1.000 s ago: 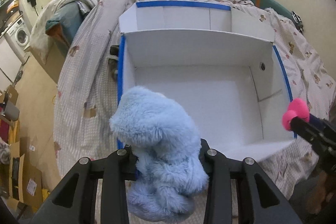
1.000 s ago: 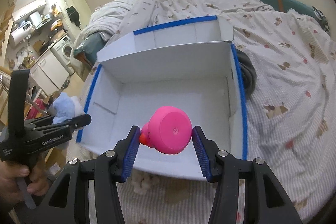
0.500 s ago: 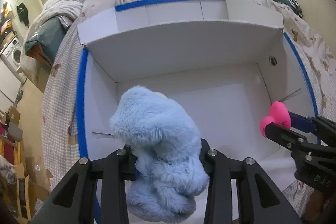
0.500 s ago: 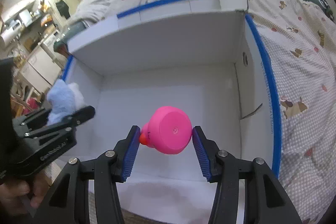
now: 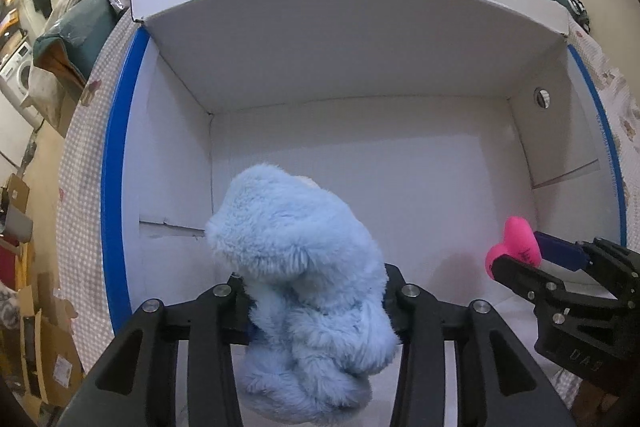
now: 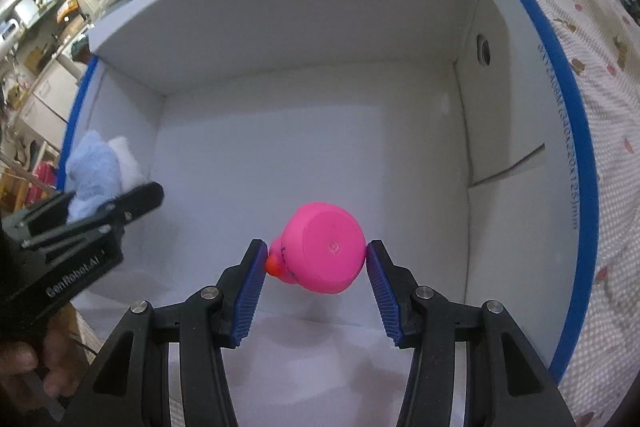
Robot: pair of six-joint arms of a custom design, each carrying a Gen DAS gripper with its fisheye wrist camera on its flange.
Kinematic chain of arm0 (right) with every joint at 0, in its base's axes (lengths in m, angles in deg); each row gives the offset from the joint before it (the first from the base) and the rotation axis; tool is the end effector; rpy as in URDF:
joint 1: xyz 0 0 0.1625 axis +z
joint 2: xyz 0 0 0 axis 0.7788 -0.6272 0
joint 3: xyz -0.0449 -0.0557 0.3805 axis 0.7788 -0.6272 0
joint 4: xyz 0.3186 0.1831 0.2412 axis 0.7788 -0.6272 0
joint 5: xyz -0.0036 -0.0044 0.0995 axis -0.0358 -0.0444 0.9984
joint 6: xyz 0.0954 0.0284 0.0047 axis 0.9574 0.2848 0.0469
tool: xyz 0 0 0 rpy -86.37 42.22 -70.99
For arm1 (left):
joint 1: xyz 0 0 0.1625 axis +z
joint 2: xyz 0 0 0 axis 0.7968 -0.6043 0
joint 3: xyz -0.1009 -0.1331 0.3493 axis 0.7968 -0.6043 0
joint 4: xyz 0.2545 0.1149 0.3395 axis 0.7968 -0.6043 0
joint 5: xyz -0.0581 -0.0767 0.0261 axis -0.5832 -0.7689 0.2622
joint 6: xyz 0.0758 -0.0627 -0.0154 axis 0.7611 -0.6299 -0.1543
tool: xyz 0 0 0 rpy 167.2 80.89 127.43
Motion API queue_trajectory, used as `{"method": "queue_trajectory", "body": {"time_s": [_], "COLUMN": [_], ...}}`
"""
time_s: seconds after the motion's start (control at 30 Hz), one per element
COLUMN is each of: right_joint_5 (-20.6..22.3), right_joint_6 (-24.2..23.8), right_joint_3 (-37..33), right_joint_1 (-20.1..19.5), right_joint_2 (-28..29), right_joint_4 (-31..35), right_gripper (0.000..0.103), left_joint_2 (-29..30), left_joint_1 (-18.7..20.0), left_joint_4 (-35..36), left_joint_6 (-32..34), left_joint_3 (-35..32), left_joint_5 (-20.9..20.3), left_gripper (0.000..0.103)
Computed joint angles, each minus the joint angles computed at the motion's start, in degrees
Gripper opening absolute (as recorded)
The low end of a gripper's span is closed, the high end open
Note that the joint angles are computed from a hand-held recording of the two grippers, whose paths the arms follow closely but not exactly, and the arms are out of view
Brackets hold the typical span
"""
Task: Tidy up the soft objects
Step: 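Open both tools to drop the blue plush and pink duck into the box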
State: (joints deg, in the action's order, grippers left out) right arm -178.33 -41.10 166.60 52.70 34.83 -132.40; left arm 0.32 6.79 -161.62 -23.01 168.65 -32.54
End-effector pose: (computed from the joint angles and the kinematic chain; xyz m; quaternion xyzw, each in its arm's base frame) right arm 0.2270 -0.5899 0.0349 0.0766 -0.9456 0.1786 0.2608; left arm -0.1155 -0.6076 0.1725 0.1682 0.8953 -0.1854 0.3686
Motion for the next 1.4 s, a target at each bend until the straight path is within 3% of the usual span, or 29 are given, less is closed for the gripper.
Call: {"method": "queue_trajectory", "body": {"time_s": [0.13,0.37,0.5,0.67,0.77,0.9,1.4], "right_joint_5": [-0.98,-0.97,4.23,7.16,10.73,11.05,9.13], "right_joint_6": [1.02,2.15,4.70,4.71,4.35,2.72,1.85], "right_joint_3": [-0.79,-2.48,-1.70,-0.39,-0.43,0.28,-0.10], "right_joint_1": [-0.21,-0.29,-1.33,-1.49,-1.98,-1.41,-0.64], "right_joint_2": [0.53,1.83,0.73,-0.13,-0.26,-0.38,-0.42], "right_joint_4": [1.83,4.27,3.67,-1.72,-1.65,-4.32,-6.52], "right_gripper": [0.054,0.054,0.054,0.075,0.080,0.100,0.102], "left_joint_2": [0.16,-0.56,-1.36,-2.38,-2.28,-2.61,-3.21], "left_joint_1": [0.26,0.70,0.70,-0.04,-0.26,-0.14,-1.22], "left_joint_4": [0.32,0.04,0.35,-3.60,-4.25,-3.58,-6.18], "left_joint_6": [-0.44,-0.78,-2.54,-1.77,-0.69,-1.23,-0.56], "left_joint_3": [-0.14,0.20,0.50,1.91,2.01,2.11,3.37], "left_joint_5": [0.06,-1.42,-2.14,-1.60,-1.02,-1.99,-0.58], "left_gripper": [0.040,0.055,0.060,0.070,0.070,0.070,0.070]}}
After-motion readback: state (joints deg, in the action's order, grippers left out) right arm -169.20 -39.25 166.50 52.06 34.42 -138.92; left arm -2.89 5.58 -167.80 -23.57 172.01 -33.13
